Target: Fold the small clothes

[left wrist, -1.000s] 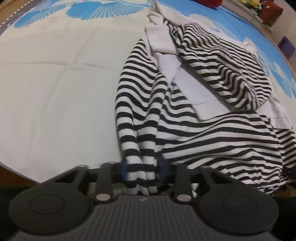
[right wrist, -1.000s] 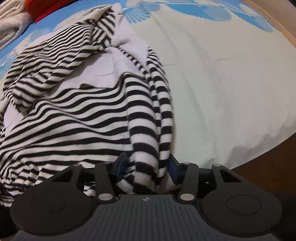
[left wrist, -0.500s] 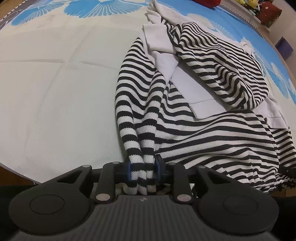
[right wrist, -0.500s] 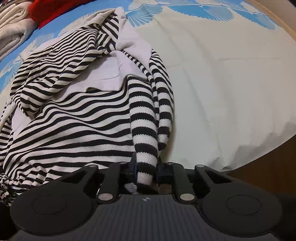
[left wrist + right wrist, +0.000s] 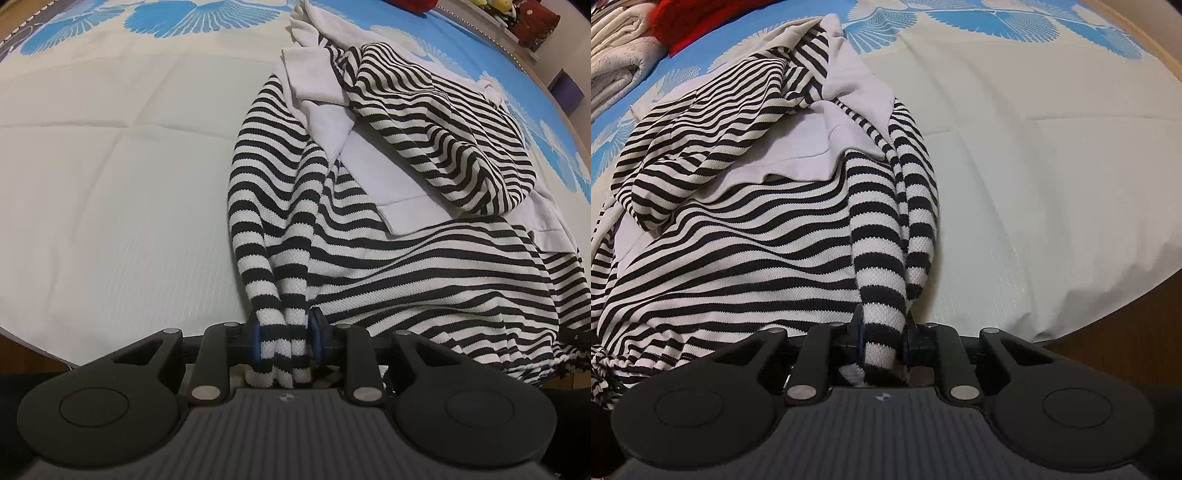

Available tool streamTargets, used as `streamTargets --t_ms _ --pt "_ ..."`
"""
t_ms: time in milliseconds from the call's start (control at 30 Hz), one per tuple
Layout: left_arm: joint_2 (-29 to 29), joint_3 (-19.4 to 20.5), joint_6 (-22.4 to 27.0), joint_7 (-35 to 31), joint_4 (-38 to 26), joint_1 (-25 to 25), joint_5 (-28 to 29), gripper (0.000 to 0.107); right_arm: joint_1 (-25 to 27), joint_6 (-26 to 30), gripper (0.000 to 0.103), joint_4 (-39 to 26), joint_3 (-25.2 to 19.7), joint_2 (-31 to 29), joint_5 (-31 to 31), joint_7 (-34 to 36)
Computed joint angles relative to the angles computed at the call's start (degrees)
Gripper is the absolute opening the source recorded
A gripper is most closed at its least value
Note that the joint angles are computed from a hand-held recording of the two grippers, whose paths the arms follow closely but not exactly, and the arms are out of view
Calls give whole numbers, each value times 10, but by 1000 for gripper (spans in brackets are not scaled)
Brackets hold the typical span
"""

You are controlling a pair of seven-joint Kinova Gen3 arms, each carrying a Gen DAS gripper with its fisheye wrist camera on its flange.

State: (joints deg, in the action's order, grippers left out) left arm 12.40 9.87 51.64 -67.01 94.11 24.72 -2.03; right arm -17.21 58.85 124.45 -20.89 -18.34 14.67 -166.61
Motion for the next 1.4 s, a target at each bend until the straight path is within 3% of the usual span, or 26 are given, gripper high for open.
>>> streamTargets --t_ms 67,200,333,433,600,700,800,900,967,1033,1133,1267,1333,1400 --pt "0 0 0 2 -1 2 -5 27 0 0 17 1 0 0 1 1" --pt "-4 0 -6 1 2 1 -1 15 2 -3 15 2 -1 -5 3 -1" --pt "-28 -8 -15 -4 6 2 14 13 11 -5 11 -1 -12 -26 17 -14" --pt "-71 4 -33 -48 15 -39 83 12 19 6 10 -20 -14 -52 23 0" --pt "-167 -69 -30 -118 39 -26 196 9 38 41 9 -74 -16 -132 -2 35" --pt "-234 -49 -16 -149 71 -88 259 9 47 79 9 -114 -21 -187 -22 62" --pt "-253 -65 0 -156 83 -100 298 9 55 113 9 -152 -20 -226 -41 94" --pt "-213 -126 12 -151 53 -41 305 9 99 103 9 -161 2 -239 -78 144" --pt "-160 -142 38 -147 -1 -32 310 9 120 66 9 -145 30 -232 -94 182" --pt "-107 -118 53 -145 -54 -58 310 9 120 19 9 -123 54 -207 -83 188" --pt "-27 -45 42 -121 -133 -111 275 10 60 -51 9 -98 125 -138 -30 162" --pt "79 -33 51 -71 -222 -100 213 11 36 -144 10 -85 199 -42 -15 208" --pt "119 -18 71 -63 -251 -106 191 12 68 -178 10 -87 194 7 -37 255" --pt "145 -19 86 -55 -263 -107 181 12 118 -197 10 -87 154 45 -43 277"
